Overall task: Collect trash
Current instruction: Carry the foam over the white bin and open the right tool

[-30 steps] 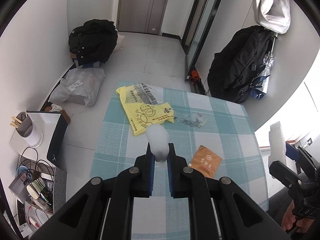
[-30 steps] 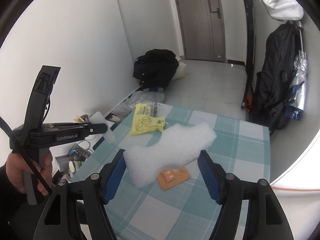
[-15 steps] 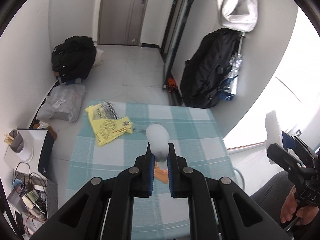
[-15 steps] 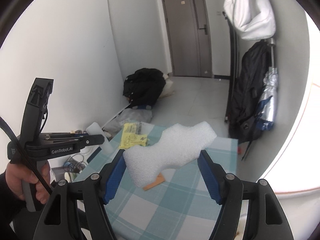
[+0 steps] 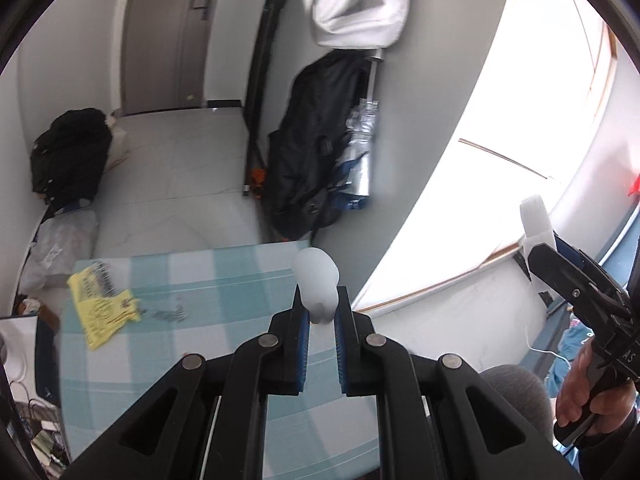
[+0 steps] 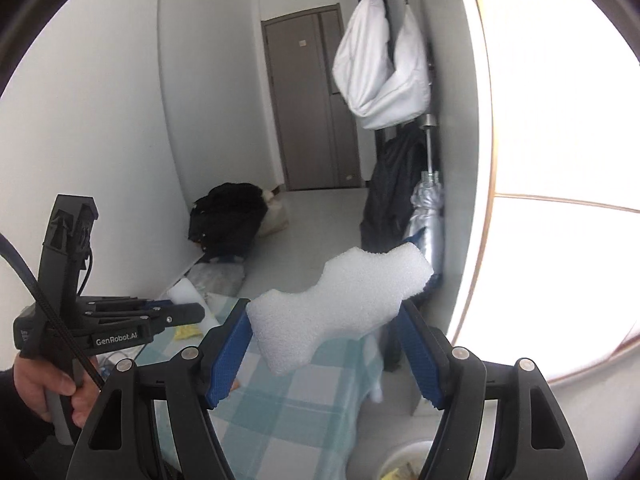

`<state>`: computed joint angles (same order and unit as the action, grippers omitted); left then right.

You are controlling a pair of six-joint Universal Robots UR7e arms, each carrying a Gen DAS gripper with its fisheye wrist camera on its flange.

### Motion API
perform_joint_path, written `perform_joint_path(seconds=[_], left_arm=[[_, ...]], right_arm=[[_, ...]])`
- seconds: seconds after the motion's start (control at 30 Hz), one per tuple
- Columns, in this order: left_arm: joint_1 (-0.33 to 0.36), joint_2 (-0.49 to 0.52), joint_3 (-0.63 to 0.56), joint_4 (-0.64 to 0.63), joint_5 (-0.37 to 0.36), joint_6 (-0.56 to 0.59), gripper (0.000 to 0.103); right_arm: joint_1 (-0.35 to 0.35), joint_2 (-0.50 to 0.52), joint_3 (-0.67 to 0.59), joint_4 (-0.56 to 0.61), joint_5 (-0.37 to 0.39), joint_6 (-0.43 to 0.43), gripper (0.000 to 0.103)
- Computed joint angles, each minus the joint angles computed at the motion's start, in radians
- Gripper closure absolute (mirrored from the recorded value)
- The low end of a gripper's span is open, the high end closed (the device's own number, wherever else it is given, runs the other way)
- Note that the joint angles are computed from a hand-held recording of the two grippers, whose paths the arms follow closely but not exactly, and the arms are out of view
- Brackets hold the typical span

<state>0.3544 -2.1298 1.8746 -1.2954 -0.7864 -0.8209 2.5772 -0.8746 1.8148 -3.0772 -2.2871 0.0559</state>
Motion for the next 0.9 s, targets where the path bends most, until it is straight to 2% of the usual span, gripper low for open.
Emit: perform_joint_path(seconds=[0.2,0.43,0.67,0.9], left_arm=[[0.062,0.09,0.061,-0.241,-0.083,0.165,0.096],[0.139,0.207,0.121,-0.439,-0.204,0.292,0.096],[0.217,0.308,0.174,-0.548,-0.311,0.368,0.096],[0.302,0.41,0.209,-0.587,-0.396,0.4,0.096]], right_arm=[[-0.044,-0.08,0.072,-0.015,-0.074,0.023,0.031],[-0.097,-0.165,0.194,-0.002,-0.143,0.121,0.031],[-0.168,-0.229,0.319,0.011,-0.175,0.257,0.031],[-0.263,-0.24,0.422,-0.02,-0.144,0.318,0.031]])
